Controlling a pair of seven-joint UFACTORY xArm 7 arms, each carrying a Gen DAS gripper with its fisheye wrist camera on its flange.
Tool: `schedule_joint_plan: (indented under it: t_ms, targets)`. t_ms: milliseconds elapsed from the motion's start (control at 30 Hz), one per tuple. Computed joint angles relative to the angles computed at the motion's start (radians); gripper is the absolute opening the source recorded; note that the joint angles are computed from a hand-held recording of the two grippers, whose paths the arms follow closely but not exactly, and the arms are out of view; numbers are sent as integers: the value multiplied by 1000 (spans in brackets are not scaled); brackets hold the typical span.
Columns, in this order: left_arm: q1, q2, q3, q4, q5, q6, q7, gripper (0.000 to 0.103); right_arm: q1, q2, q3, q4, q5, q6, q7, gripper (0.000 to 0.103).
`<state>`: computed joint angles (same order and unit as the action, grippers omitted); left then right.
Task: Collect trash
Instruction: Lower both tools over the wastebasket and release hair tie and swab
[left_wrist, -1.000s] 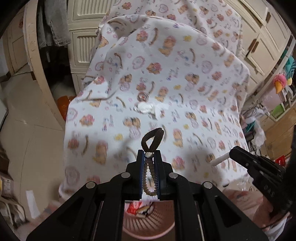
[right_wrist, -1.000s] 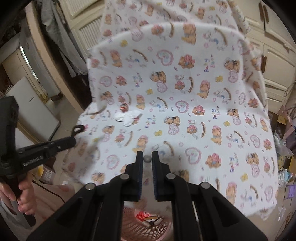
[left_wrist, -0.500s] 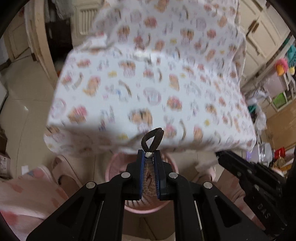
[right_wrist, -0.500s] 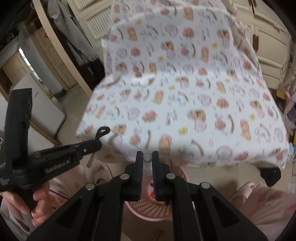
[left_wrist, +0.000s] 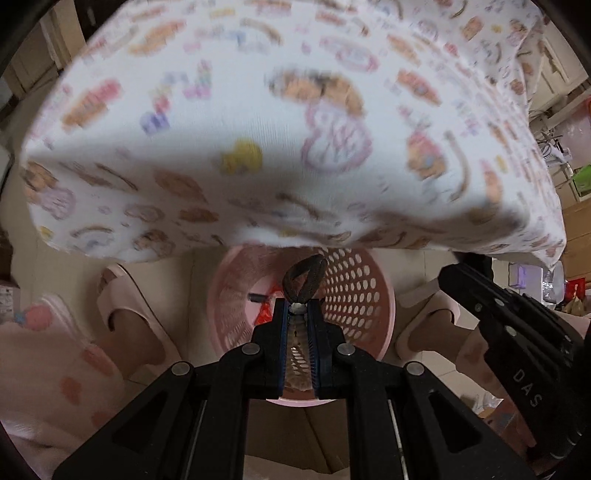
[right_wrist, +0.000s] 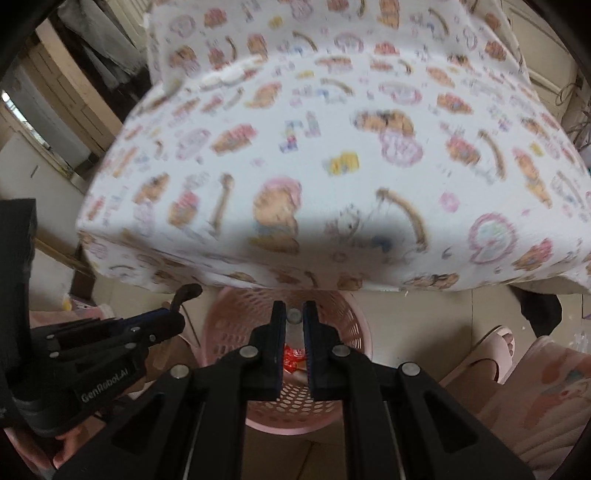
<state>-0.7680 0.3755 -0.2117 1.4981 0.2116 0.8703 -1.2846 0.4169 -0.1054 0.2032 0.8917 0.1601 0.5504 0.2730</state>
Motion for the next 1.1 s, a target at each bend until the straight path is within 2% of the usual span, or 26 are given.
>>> schedule_joint_plan:
  t_ms: [167, 233, 367, 433, 667, 767, 800, 867, 900, 1100]
  targets:
    - [35, 12, -16, -36, -97, -46, 19, 10, -6, 62, -4, 16, 7, 8, 9, 9]
    - [29, 10, -9, -31, -88, -35, 15, 10, -7, 81, -3, 25, 13, 16, 7, 9]
    - [17, 7, -1, -17, -58, -15, 3, 28, -9, 105, -1, 33, 4, 20, 20, 9]
    - [13, 1, 0, -13, -48, -7, 0, 28, -8, 121, 1, 45, -14, 28, 33, 9]
    - [-31, -31, 23, 51, 97, 117, -51, 41, -5, 136, 2, 47, -41, 24, 58, 9]
    - [-31, -64, 24, 37, 153, 123, -81, 42, -9, 136, 0, 47, -23, 33, 54, 9]
    - [-32, -76, 23, 34, 173, 128, -91, 42, -10, 135, 0, 47, -14, 36, 49, 10]
    - [-36, -102, 21, 27, 224, 138, -116, 44, -11, 129, 0, 42, -2, 32, 39, 20]
    - [-38, -110, 18, 27, 247, 142, -130, 45, -11, 123, 1, 40, -10, 29, 44, 21]
    - [-52, -174, 0, 13, 427, 201, -218, 53, -7, 71, 2, 28, 23, 18, 19, 22]
